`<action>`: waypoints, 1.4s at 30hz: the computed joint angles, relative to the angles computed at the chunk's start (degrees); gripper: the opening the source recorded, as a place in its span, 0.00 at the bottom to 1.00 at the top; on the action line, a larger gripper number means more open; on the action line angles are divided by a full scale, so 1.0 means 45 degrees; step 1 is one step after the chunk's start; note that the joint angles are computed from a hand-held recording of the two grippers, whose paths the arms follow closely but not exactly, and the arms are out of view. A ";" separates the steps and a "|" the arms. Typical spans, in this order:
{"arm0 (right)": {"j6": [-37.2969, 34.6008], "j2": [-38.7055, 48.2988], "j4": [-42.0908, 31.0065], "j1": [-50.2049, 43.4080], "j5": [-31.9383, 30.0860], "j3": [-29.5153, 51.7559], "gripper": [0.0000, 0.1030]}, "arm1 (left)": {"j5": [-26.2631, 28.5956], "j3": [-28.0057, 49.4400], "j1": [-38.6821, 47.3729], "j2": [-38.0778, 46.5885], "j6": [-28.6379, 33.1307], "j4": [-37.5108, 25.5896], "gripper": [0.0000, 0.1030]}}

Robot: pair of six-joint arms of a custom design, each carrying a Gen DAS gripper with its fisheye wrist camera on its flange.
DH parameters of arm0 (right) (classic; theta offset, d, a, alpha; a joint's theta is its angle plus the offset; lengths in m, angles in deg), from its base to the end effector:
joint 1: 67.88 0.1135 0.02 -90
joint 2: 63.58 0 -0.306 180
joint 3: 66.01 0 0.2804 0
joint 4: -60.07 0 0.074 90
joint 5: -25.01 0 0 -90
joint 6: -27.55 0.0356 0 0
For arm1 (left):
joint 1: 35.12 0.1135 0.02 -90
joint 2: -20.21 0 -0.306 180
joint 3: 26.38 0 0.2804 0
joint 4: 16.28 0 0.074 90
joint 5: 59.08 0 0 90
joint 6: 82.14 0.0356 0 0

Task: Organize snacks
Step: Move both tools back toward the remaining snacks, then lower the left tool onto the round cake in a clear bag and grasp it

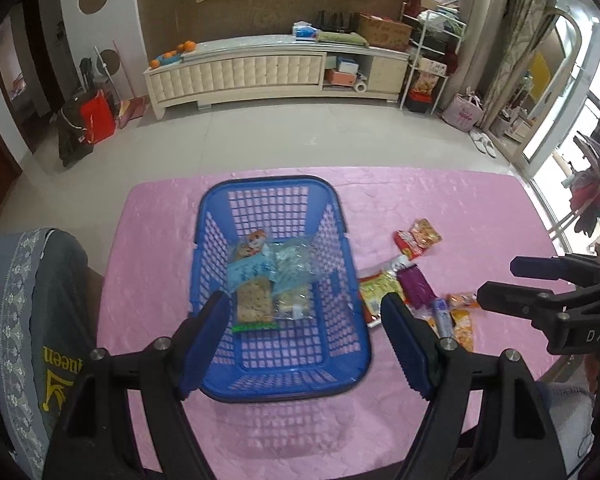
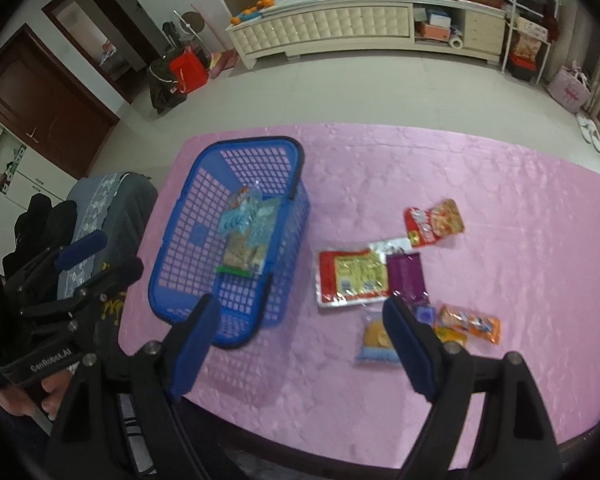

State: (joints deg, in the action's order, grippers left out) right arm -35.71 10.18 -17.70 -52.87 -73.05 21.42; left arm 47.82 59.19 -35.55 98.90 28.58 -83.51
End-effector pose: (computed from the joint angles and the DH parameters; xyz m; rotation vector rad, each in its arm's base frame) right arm 0.2446 0.0708 0.3753 0.2359 2.7306 0.4049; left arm 0.2917 -0.0125 0.3532 0.5713 2.5092 -0.2562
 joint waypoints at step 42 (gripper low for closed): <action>-0.6888 -0.1068 0.1170 -0.9441 -0.3082 -0.7293 0.84 | -0.2685 -0.2866 -0.7711 0.4081 -0.5973 0.3392 0.78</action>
